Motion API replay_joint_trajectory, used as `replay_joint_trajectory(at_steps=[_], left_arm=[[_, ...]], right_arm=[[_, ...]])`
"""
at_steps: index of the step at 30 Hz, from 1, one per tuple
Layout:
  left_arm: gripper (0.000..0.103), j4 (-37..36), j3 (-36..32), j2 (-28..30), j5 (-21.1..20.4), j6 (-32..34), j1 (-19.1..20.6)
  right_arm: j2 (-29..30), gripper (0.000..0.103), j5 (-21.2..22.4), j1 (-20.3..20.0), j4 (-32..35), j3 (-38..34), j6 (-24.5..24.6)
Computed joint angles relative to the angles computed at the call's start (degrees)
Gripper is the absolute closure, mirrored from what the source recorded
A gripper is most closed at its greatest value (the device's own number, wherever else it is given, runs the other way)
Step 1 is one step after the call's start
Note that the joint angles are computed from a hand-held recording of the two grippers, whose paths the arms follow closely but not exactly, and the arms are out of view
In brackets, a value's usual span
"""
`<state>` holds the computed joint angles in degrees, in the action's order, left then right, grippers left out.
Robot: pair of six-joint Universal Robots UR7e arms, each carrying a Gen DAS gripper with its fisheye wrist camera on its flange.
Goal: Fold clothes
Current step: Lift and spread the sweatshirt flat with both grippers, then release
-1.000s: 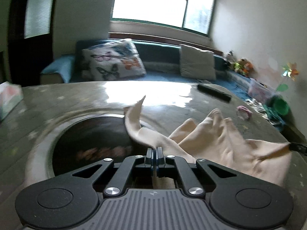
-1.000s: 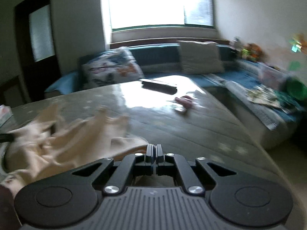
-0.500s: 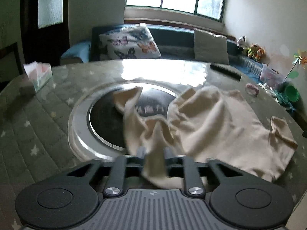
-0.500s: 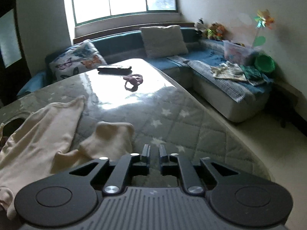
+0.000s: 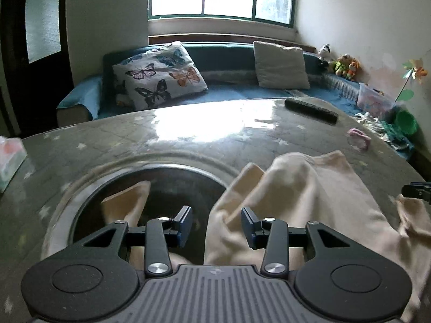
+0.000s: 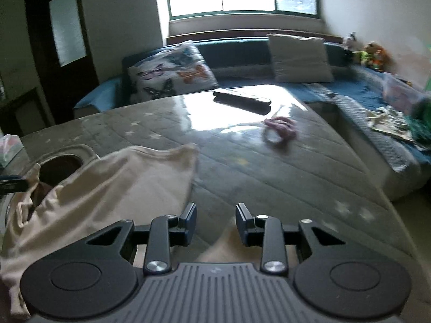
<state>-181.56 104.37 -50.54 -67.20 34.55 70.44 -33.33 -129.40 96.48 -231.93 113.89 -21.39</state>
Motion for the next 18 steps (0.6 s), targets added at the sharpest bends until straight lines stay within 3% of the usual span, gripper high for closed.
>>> replay_joint_trajectory(at_steps=[6,14,17,18], left_arm=[[0.059,4.22,-9.42,7.24,-0.2,1.09,0.47],[0.06,10.34,-15.52,11.51,-2.0,2.49,1.53],[0.07,12.24,-16.36,11.86,-3.74,2.94,2.05],[0.079,12.7,-16.27,11.69,-4.72,3.44,2.22]], right_arm=[[0.05,0.071,2.9,-1.27,10.47,-6.9,0.73],[2.22,0.071,4.55,-3.22,18.15,-14.79,-0.06],[2.97,0.071,4.51,-3.72,20.25,-16.78,0.04],[3.17,0.071,4.56,-3.86,20.79,-17.29,0.03]])
